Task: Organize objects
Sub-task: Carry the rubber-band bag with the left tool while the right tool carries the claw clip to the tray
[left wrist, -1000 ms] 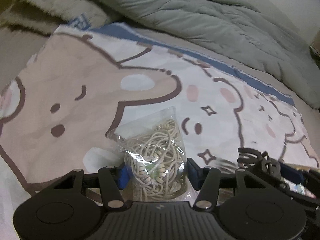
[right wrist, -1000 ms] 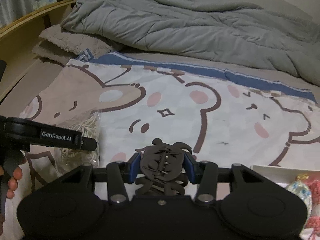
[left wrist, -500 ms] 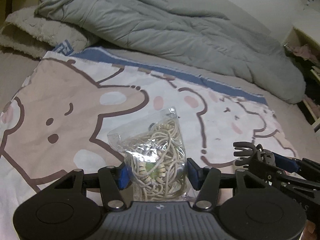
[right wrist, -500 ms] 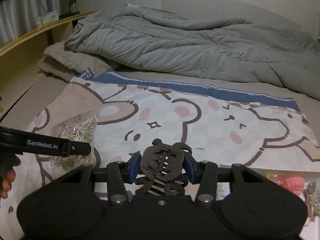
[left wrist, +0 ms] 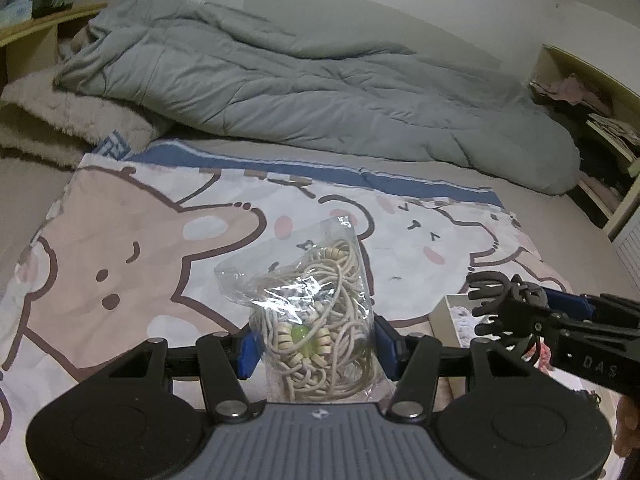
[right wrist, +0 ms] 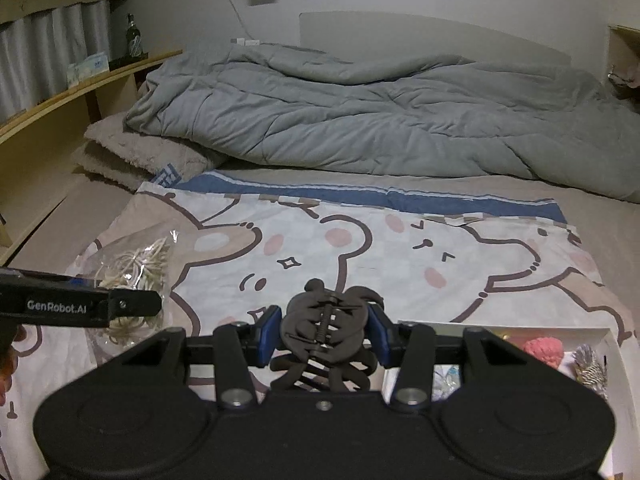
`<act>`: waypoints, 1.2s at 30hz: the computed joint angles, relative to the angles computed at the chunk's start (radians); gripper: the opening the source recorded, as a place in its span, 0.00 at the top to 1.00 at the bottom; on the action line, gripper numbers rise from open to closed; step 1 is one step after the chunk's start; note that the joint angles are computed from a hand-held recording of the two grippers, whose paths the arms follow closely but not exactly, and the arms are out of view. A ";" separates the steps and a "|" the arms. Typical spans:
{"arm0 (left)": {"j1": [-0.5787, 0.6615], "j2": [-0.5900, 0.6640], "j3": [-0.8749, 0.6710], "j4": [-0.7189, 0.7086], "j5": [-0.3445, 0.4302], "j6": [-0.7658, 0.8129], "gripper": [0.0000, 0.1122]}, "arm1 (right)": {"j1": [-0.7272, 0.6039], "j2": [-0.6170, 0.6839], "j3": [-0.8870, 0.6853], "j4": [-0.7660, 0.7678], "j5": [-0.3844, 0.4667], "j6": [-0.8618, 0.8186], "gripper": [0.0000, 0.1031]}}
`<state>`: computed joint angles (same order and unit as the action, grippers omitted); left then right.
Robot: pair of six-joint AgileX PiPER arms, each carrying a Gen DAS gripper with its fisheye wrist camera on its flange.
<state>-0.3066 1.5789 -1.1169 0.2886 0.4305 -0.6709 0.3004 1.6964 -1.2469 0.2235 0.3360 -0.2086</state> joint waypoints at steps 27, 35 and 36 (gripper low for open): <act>-0.173 0.068 -0.053 -0.178 -0.041 0.109 0.49 | -0.265 -0.102 0.156 0.455 0.082 -0.481 0.54; -0.235 0.159 -0.113 -0.335 -0.041 0.212 0.49 | -0.369 -0.059 0.190 0.540 0.162 -0.581 0.54; -0.239 0.172 -0.122 -0.360 -0.039 0.228 0.49 | -0.382 -0.051 0.193 0.554 0.178 -0.591 0.54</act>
<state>-0.5457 1.7507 -1.2388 -0.0711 0.3912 -0.4432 -0.0820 1.6451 -1.0538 0.7773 0.5141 -0.7997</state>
